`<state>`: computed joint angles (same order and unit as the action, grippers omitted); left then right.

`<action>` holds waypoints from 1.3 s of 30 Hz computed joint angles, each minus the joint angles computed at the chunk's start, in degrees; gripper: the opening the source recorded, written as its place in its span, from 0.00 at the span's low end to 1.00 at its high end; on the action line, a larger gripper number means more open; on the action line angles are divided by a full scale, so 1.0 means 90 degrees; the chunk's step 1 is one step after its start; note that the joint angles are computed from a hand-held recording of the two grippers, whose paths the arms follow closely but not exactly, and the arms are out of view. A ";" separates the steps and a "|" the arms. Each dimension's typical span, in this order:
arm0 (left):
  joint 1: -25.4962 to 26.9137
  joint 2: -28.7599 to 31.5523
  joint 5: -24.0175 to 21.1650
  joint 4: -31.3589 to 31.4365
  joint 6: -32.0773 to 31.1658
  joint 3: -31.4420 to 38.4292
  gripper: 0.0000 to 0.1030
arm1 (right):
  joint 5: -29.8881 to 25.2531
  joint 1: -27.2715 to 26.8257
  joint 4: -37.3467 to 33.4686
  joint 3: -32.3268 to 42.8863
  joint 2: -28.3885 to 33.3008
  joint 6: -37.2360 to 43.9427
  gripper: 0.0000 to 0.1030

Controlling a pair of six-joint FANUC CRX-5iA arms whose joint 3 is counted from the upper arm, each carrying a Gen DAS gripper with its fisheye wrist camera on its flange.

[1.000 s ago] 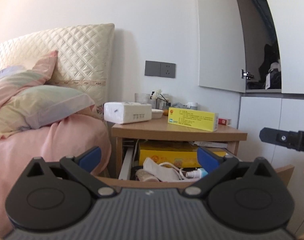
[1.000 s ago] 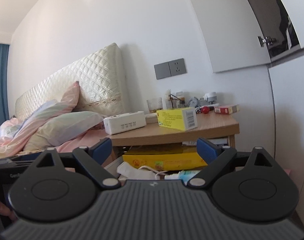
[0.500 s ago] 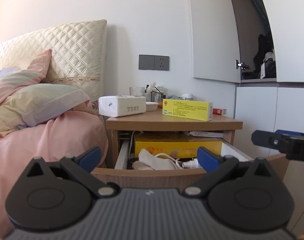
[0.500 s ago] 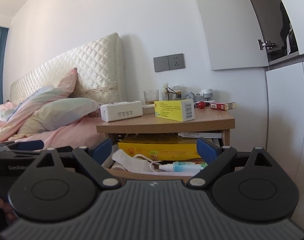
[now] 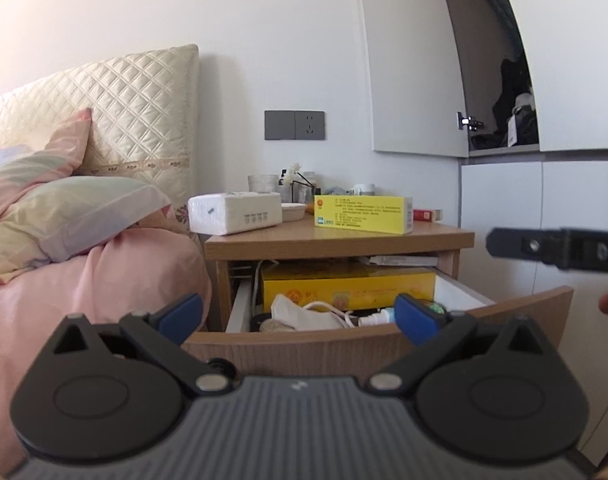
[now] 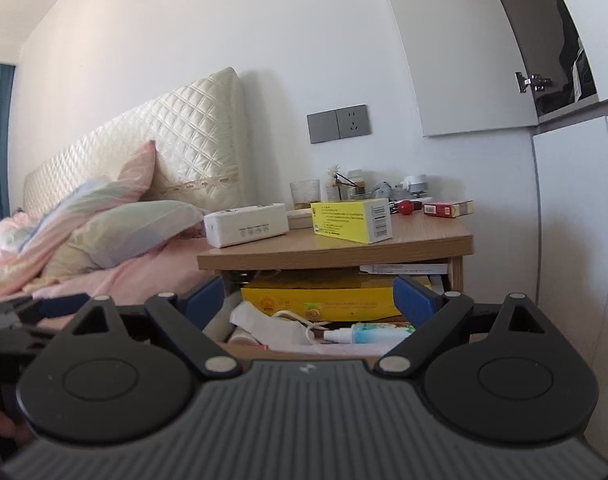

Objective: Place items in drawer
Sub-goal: 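Withdraw the left tool from the open drawer and raise the right tool, then lower the right tool onto the yellow medicine box and close its fingers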

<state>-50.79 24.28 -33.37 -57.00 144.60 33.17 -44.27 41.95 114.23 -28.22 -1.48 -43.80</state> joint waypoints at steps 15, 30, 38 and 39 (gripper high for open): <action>0.0141 -0.0320 0.0368 0.0119 0.0317 -0.0357 1.00 | 0.1579 -0.1071 0.0477 0.1319 0.0277 0.0785 0.91; 0.0227 -0.0463 0.0695 0.0501 -0.0019 -0.0591 1.00 | 0.1130 -0.0777 -0.6093 0.4835 0.2107 0.7752 0.91; 0.0196 -0.0431 0.0578 0.0496 -0.0008 -0.0547 1.00 | -0.0456 -0.0846 -0.8792 0.7577 0.3426 1.0752 0.90; 0.0203 -0.0422 0.0560 0.0544 -0.0056 -0.0536 1.00 | -0.0602 -0.0860 -0.8971 0.7881 0.3591 1.1011 0.90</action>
<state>-48.96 20.48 -28.34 -52.10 144.10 28.35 -49.69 34.21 33.49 42.71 30.84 55.30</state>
